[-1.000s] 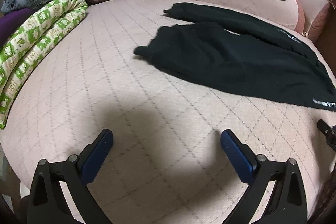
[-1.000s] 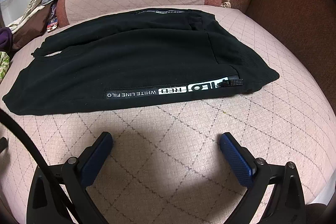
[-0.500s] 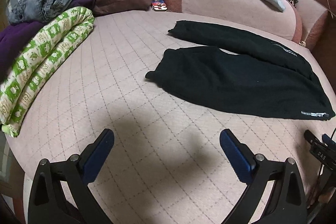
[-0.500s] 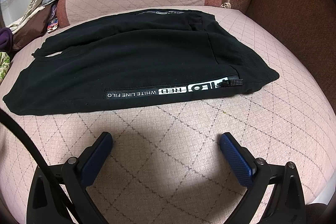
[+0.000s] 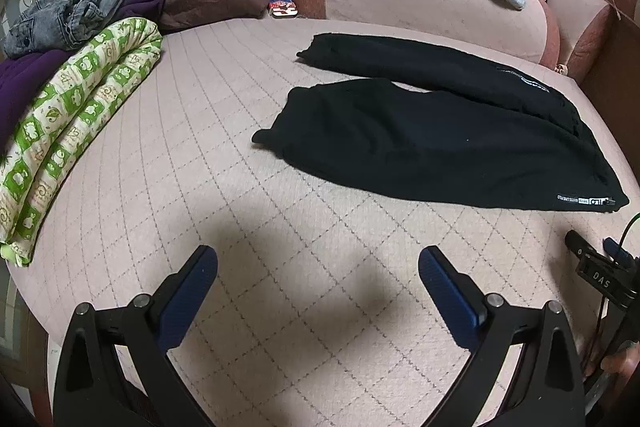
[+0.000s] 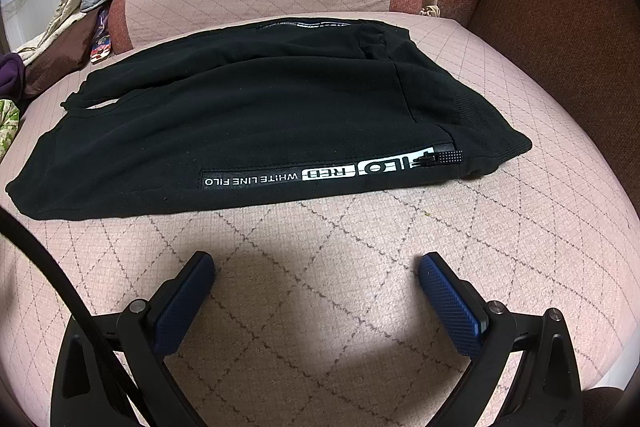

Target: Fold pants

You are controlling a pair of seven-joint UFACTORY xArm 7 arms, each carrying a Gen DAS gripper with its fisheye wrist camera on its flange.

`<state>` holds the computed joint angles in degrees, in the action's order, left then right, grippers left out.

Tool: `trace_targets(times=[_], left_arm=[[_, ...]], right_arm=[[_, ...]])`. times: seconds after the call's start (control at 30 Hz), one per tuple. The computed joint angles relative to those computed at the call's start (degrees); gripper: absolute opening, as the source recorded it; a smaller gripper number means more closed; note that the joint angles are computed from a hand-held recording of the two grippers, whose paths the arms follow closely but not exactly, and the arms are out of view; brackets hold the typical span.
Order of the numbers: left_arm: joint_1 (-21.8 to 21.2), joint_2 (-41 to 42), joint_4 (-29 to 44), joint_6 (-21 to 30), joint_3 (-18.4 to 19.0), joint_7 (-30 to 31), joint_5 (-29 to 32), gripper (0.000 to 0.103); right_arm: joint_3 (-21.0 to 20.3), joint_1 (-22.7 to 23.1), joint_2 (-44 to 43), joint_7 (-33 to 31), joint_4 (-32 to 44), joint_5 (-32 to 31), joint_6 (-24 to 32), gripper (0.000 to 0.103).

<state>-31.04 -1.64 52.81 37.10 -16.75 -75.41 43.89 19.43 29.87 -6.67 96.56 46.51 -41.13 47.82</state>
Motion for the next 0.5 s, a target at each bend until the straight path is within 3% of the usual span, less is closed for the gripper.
trace_targets(times=[0.13,0.27,0.33,0.43,0.5], left_arm=[[0.71,-0.23,-0.63,-1.51,0.70,1.87,-1.78,0.101],[2.58,-1.04,-1.08,-3.14,1.91,4.69,-3.72,0.101],[4.03,-0.76,-0.88,-4.13,2.87,8.01,-5.66,0.101],[6.21,1.07,0.03,-5.25,4.48,13.14,-9.66,0.101],[7.83,2.90,0.37,-8.76,5.84,19.77,-17.42,0.101]], right_arm=[[-0.05,0.06,0.17,-0.17,0.13,0.14,0.02,0.103],[-1.57,-0.05,-1.40,-9.41,0.07,6.38,-0.75,0.103],[-1.59,-0.80,-3.80,-10.39,-1.21,8.05,-0.38,0.101],[-1.84,-3.12,-11.08,-8.28,-6.47,10.66,-2.94,0.101],[-2.88,-4.89,-16.43,-7.52,-10.73,13.42,-5.67,0.101]])
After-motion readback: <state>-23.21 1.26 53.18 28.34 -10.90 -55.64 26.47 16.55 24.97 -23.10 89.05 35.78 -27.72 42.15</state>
